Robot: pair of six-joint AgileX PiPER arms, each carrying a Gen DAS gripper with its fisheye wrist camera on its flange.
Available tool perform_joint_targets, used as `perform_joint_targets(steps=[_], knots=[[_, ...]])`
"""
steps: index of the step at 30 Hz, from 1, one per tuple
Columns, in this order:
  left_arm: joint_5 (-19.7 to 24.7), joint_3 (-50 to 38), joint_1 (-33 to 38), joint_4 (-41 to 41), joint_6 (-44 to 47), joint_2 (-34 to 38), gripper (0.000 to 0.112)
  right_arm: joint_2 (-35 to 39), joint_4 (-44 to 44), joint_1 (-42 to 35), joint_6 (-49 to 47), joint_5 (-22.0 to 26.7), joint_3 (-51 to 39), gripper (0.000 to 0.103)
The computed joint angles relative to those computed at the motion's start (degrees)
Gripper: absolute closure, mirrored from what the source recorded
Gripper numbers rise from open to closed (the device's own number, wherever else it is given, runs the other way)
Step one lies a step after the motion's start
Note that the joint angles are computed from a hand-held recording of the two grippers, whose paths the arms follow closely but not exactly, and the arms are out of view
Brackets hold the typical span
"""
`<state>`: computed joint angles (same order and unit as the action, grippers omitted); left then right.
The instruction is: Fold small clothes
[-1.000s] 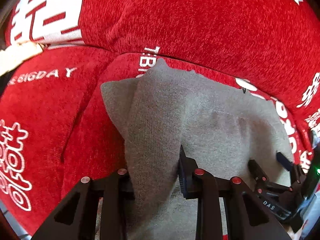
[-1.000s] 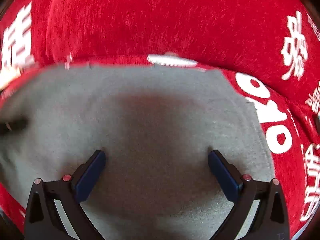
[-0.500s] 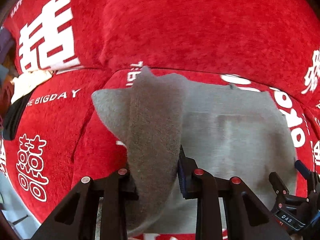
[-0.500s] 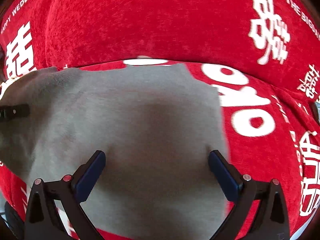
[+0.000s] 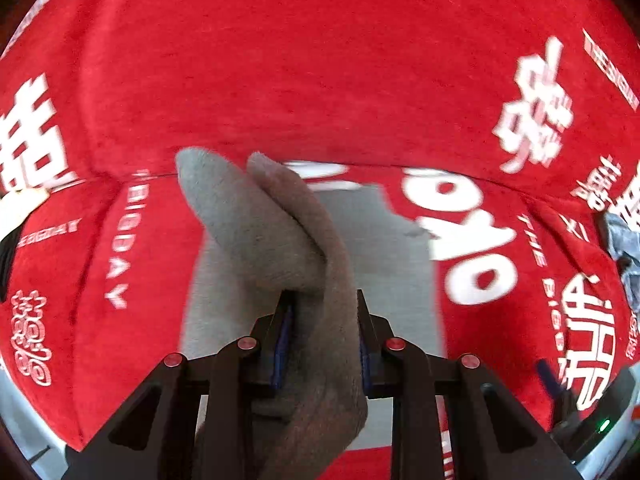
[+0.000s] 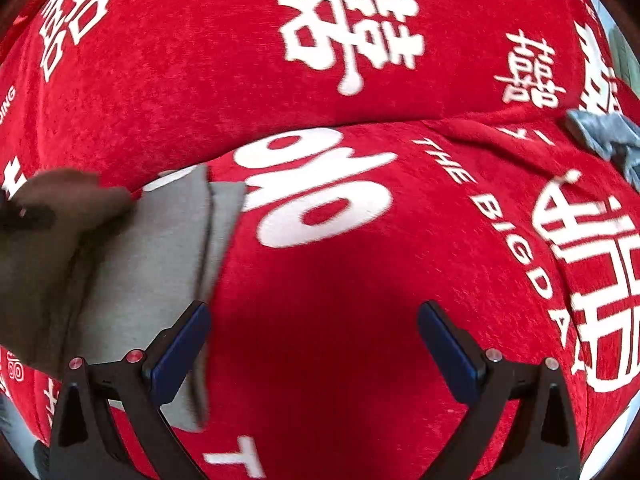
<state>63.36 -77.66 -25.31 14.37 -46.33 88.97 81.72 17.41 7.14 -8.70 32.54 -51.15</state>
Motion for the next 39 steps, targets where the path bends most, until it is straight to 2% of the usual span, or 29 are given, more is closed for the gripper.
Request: perform_joint_targets(steps=[3,6,8,11,12,16,17,18,19,20,22,25,26,27,29,31,33,35,36,37,39], knots=[[-0.01,-5.77,-5.48,0.30,-2.56,9.38,0.086,0.69,3.99,-1.89,-4.58,-0.28,1.39,0.001],[-1.03,-7.08,-7.35,0.40,-4.46,15.43,0.086,0.69,7.06,-3.10,-8.45,-0.54,2.92,0.001],[-1.70,-6.77,-9.74,4.79,-7.48,16.51,0.086,0.50,8.42,-3.72,-10.54,-0.77,3.78,0.001],[-1.82,-7.27,-11.15,5.49,-6.78,15.76,0.086,0.32,9.26,-4.32,-11.90,-0.87,4.30,0.001],[-2.64,-6.78,-10.67,4.04,-4.78,14.64,0.085,0.17,9.78,-4.52,-12.21,-0.62,4.29,0.001],[-5.74,-2.75,-5.10,-10.86,8.16,5.35,0.085,-2.06,14.65,-5.96,-16.21,1.61,4.29,0.001],[-6.22,-1.16,-4.33,-11.87,10.00,2.70,0.077,-2.67,16.71,-6.54,-18.22,2.61,4.11,0.001],[-5.91,0.10,-4.31,-10.92,10.10,0.05,0.064,-3.24,19.30,-7.23,-20.68,4.14,3.75,0.001],[-6.16,2.56,-4.64,-7.91,8.50,-3.70,0.027,-3.46,21.80,-7.88,-22.95,5.54,3.42,0.001],[-7.44,5.86,-5.39,-3.16,4.67,-7.53,0.013,-3.21,26.59,-9.26,-27.16,8.46,2.73,0.001],[-10.03,12.90,-3.85,-0.54,2.31,-15.28,0.013,-2.25,32.10,-10.66,-31.27,12.13,1.68,0.001],[-13.29,19.44,2.35,-10.19,11.19,-20.59,0.013,0.45,37.21,-10.26,-33.81,15.25,-0.76,0.001],[-14.42,21.39,3.78,-11.01,11.60,-21.34,0.013,2.28,38.10,-9.56,-33.63,16.17,-2.38,0.001],[-14.45,22.62,4.03,-10.31,10.80,-21.14,0.013,4.13,38.65,-8.84,-33.01,17.08,-4.09,0.001],[-14.42,24.30,0.74,-2.06,4.55,-18.98,0.013,7.58,39.77,-7.53,-32.09,19.26,-7.36,0.001],[-13.28,25.61,-0.34,2.64,3.00,-16.81,0.013,10.30,38.93,-5.31,-29.80,20.59,-10.57,0.001],[-16.02,28.70,1.95,-1.82,7.25,-18.45,0.013,11.38,35.92,-2.37,-27.30,19.57,-12.92,0.001],[-20.55,33.54,7.20,-13.22,18.44,-23.66,0.013,12.45,32.16,0.72,-24.47,17.57,-14.80,0.001],[-21.24,35.04,8.72,-16.78,23.33,-25.66,0.013,12.93,30.72,1.94,-23.40,16.34,-15.25,0.002],[-21.34,36.44,8.92,-18.06,26.38,-27.70,0.013,14.23,27.64,3.86,-20.97,15.74,-16.84,0.008],[-21.44,39.05,5.69,-14.55,26.76,-30.50,0.013,16.86,23.04,6.15,-17.27,16.08,-19.60,0.025]])
